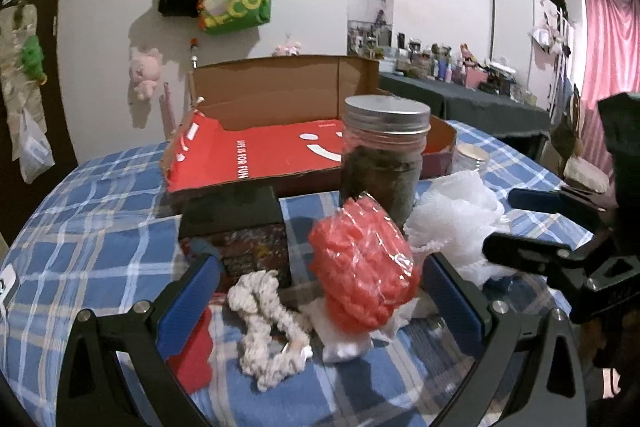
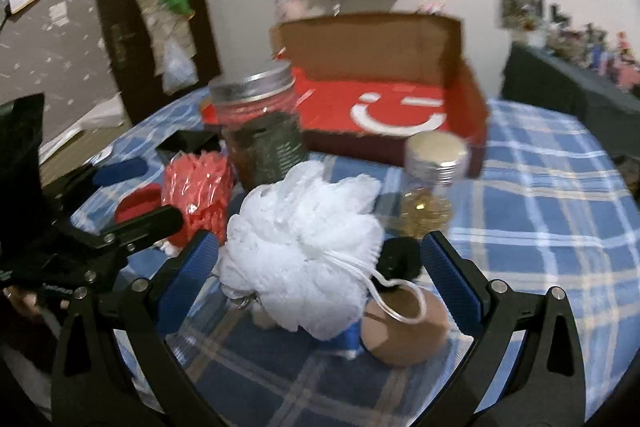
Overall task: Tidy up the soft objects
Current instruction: 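Grasp the red mesh bag with the left tool while the right tool grasps the white loofah, then carry the red mesh bag and white loofah with both tools into the red-lined box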
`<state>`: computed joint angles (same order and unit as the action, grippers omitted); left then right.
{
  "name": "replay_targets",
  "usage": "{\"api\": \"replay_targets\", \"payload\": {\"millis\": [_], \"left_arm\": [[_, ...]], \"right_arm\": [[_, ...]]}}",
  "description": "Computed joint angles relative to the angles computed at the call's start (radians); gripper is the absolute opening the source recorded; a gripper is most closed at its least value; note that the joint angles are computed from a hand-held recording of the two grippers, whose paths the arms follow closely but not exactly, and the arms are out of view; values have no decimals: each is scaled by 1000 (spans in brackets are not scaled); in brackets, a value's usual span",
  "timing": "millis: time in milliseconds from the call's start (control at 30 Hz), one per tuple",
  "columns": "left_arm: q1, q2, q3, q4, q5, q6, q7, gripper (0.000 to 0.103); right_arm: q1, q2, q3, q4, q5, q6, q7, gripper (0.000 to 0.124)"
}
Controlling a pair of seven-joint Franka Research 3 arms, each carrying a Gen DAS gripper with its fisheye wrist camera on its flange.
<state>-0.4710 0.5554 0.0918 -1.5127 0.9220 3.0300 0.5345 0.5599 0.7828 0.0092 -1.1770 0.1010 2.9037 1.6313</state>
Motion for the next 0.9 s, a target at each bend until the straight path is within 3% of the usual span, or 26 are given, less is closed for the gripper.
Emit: {"api": "replay_targets", "payload": {"millis": [67,167,200,233,300,533,900], "left_arm": [[25,15,-37,19,-32,-10,58,101],[81,32,-115,27,-114,-9,184,86],[116,39,-164,29,-161,-12,255,75],[135,49,-194,36,-194,-16,305,58],[162,57,-236,35,-249,-15,377,54],[108,27,-170,-10,-315,22,426,48],[58,-28,-98,-70,-341,73,418,48]], "right_arm": [[-44,38,66,72,28,-73,-58,101],[-67,74,106,137,66,-138,-119,80],[-70,74,112,137,74,-142,-138,74],[-78,81,127,147,88,-151,-163,64],[-81,78,136,142,112,-149,-188,55],[-62,8,108,17,149,-36,-167,31],[-36,-62,97,-90,135,79,-161,19]]}}
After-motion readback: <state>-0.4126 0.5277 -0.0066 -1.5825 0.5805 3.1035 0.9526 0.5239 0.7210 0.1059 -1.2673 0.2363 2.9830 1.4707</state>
